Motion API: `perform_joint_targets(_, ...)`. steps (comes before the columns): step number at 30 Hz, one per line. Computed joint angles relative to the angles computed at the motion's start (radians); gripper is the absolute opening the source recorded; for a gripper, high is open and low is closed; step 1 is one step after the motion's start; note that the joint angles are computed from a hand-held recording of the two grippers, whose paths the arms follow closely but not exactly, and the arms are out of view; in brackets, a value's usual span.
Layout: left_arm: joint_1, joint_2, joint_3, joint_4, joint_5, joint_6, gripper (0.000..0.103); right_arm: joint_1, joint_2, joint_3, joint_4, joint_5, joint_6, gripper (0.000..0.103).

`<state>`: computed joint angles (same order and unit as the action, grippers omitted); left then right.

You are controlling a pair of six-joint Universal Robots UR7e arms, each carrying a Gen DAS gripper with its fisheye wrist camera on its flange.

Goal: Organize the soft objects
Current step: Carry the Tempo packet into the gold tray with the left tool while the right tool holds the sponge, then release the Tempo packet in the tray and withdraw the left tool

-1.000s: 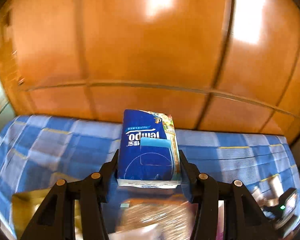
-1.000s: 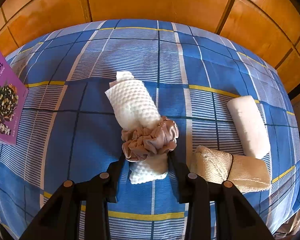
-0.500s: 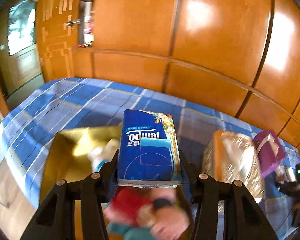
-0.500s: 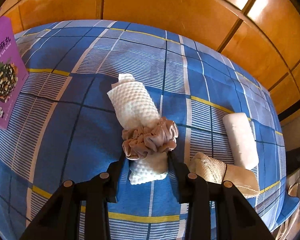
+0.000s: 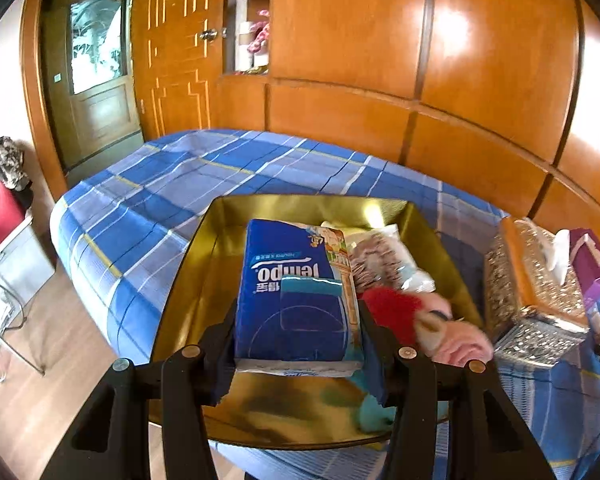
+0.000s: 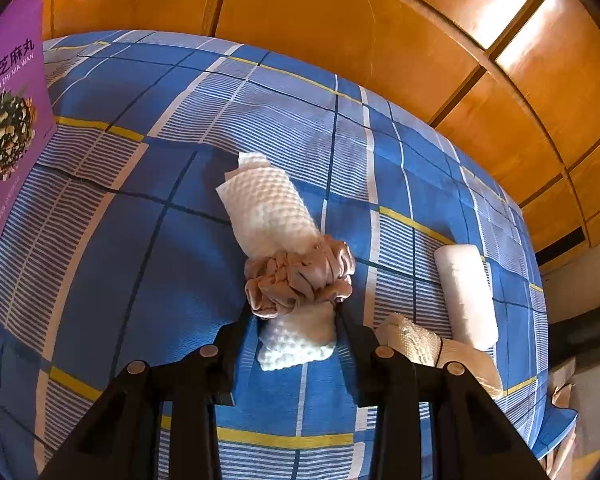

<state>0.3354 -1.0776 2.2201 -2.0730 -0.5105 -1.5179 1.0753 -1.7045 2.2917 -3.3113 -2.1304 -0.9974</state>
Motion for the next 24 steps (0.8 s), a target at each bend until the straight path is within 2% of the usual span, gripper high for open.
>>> perform_joint_targets(18,0.014,-0.015,0.042,0.025,-0.029,-0.068,0.057,0.019,0.048,0.014,-0.128,-0.043,-0.04,0.036)
perform_joint_targets(24,-0.008,-0.015,0.04,0.036,-0.021,-0.077,0.065,0.019,0.051,0.011,-0.13,-0.045,-0.043,0.036)
